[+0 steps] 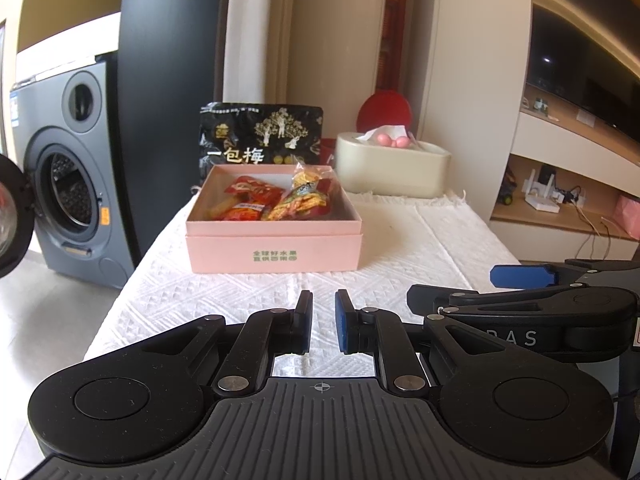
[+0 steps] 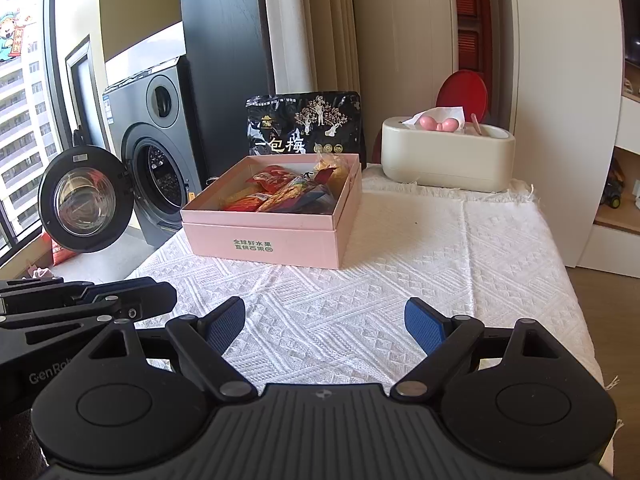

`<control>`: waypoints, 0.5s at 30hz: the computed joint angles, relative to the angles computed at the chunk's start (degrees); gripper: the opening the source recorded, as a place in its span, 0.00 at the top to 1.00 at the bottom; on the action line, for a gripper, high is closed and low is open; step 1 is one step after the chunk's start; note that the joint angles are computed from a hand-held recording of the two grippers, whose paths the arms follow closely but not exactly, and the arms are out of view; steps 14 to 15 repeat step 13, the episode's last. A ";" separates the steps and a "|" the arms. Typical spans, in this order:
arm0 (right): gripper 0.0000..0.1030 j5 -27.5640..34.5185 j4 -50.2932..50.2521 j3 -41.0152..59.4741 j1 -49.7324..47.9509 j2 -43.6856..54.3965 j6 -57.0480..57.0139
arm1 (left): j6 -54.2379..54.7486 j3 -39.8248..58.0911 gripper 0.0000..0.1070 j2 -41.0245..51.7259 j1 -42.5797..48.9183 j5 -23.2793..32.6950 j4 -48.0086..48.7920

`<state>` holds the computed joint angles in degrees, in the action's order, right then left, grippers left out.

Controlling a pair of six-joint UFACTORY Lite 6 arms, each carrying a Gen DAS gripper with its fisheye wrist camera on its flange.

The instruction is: Organize snacks

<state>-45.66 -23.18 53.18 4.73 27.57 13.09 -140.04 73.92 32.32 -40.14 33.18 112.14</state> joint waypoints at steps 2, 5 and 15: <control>0.15 0.05 0.00 0.14 -0.02 0.16 0.12 | 0.00 0.08 0.86 0.20 -0.03 0.27 0.00; 0.15 0.16 0.15 0.19 0.01 0.21 0.10 | 0.11 0.38 0.86 0.71 -0.29 1.32 -0.55; 0.15 0.97 0.28 2.00 -0.05 1.75 1.06 | -6.02 -0.63 0.86 0.94 1.78 0.54 1.21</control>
